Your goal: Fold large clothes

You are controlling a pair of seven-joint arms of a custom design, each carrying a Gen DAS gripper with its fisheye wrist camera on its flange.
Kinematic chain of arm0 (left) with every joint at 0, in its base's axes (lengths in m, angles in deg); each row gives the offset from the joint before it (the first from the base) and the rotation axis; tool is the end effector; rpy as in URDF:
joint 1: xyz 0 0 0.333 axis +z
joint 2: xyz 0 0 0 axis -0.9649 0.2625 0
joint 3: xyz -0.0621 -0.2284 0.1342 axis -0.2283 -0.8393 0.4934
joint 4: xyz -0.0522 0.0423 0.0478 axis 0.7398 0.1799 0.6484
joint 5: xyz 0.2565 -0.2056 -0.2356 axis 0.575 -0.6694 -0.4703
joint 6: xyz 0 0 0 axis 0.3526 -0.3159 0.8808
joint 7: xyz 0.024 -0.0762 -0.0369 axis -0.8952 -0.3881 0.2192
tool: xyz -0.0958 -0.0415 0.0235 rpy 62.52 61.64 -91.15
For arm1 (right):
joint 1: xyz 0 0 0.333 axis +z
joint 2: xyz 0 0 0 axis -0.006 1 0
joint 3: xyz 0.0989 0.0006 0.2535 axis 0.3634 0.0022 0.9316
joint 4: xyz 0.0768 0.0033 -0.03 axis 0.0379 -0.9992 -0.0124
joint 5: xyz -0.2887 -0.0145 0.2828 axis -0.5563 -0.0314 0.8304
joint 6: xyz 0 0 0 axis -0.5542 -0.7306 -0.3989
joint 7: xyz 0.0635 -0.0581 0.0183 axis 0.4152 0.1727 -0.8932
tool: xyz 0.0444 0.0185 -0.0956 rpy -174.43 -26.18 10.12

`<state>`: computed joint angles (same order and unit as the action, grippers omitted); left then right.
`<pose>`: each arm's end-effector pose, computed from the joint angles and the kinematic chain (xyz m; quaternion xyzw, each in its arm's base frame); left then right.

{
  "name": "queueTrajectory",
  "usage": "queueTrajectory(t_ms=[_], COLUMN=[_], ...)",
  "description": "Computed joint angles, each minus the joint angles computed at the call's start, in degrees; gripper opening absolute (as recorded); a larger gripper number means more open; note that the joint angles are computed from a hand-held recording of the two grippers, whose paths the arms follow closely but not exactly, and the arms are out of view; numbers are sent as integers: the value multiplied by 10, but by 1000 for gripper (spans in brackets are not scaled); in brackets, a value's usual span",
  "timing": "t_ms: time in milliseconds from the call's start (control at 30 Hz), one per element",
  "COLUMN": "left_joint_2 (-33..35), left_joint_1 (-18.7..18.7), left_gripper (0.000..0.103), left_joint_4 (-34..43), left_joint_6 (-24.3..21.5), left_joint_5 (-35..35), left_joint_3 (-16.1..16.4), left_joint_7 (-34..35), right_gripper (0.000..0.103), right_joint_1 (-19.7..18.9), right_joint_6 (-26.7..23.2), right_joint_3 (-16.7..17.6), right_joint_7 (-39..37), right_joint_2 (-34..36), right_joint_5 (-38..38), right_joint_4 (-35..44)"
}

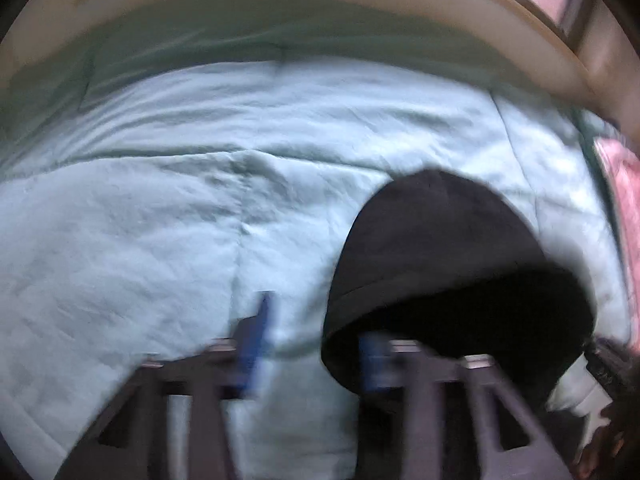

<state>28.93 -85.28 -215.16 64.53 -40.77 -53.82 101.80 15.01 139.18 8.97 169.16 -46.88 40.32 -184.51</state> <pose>0.4414 -0.1318 0.5310 -0.7529 0.6108 -0.2188 0.1103 0.4335 0.2199 0.5327 -0.6923 0.6900 -0.1316 0.1650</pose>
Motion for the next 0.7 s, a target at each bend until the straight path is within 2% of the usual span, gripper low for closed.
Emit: queueTrajectory(t_ms=[33,100,200,267,333,367,400,467,567,633,667,700], left_joint_2=[-24,-74,-121,-96,-30,-10,-9,-22,-74,-127,-148,-168], left_joint_1=[-16,-40,-50,-42,-24,-23,-21,-14,-9,-10,-15,-20], left_gripper=[27,27,27,29,29,30,31,31,32,33,35,36], left_joint_4=[-22,-57,-89,-92,-78,-80,-92,-98,-116,-134,-140,-146], left_joint_6=[29,58,33,0,-50,-50,-27,-17,-16,-32,-40,-45], left_joint_5=[-50,-115,-159,-159,-137,-145,-153,-152,-132,-114,-115,-120], left_joint_3=[33,73,98,95,76,74,69,58,45,40,47,56], left_joint_7=[19,59,89,97,94,106,118,123,134,137,141,146], right_gripper=[7,7,7,7,7,7,7,7,12,19,21,28], right_joint_1=[-4,4,-1,-2,3,7,18,22,24,26,25,26], right_joint_6=[15,73,98,93,81,81,75,75,74,47,32,20], right_joint_3=[-2,-23,-11,-12,-21,-27,-40,-48,-55,-64,-66,-68], right_joint_7=[3,-2,-27,-36,-55,-68,-93,-114,-142,-175,-189,-201], right_joint_2=[-11,-69,-117,-110,-70,-54,-28,-19,-52,-79,-92,-106], right_joint_5=[8,40,38,53,75,86,109,134,154,164,168,173], right_joint_4=[-8,-43,-69,-83,-90,-94,-95,-103,-110,-107,-106,-107])
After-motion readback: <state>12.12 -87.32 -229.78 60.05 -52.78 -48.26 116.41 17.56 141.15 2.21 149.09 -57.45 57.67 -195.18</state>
